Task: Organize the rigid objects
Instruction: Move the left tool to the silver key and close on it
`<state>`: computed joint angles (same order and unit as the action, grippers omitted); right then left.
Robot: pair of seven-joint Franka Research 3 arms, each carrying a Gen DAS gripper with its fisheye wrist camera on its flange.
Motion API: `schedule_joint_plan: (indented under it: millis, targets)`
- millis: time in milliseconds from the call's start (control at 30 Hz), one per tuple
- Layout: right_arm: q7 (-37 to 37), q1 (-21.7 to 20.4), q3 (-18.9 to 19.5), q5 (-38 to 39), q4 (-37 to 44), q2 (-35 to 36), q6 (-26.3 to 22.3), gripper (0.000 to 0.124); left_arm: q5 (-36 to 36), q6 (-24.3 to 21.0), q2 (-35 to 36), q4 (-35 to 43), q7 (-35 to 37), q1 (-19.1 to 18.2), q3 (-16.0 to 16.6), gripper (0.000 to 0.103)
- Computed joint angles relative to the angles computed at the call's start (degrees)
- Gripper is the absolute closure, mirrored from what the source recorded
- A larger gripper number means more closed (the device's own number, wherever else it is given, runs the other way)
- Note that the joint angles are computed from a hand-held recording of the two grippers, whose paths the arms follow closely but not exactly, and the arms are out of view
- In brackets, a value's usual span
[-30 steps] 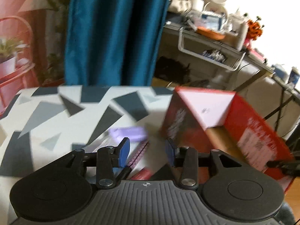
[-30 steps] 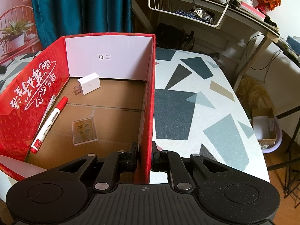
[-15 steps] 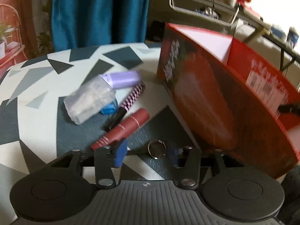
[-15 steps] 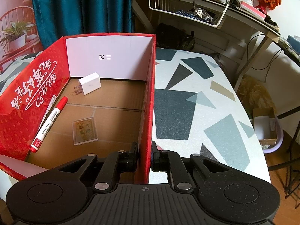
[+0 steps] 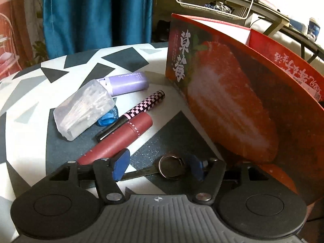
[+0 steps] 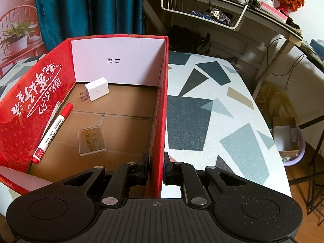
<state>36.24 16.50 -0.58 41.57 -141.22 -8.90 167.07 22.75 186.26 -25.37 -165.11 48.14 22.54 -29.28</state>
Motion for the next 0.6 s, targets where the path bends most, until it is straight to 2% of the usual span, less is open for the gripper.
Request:
schedule_joint_plan:
  millis: [100,233,400,500,600]
  targets:
    - [0.01,-0.01,0.06,0.02,-0.02,0.01,0.1,0.112,0.34,-0.25,-1.0,-0.55,0.24,-0.04,-0.77,0.036]
    - [-0.01,-0.01,0.03,0.07,0.0,0.01,0.04,0.112,1.35,-1.13,-3.25,-0.91,-1.14,3.67,-6.55,0.036]
    - [0.15,-0.1,0.11,-0.21,-0.02,0.0,0.0,0.112,1.53,-0.87,-3.91,-1.01,-3.96,4.8,-7.97,0.036]
    - [0.14,-0.06,0.07,-0.13,0.03,0.05,0.0,0.112,2.47,-0.27,-4.01,-0.75,-4.49,6.84,-9.92,0.036]
    - [0.1,0.0,0.06,0.12,0.0,0.05,0.09,0.112,2.44,-0.03,-4.13,-0.86,-4.69,7.07,-9.95,0.038]
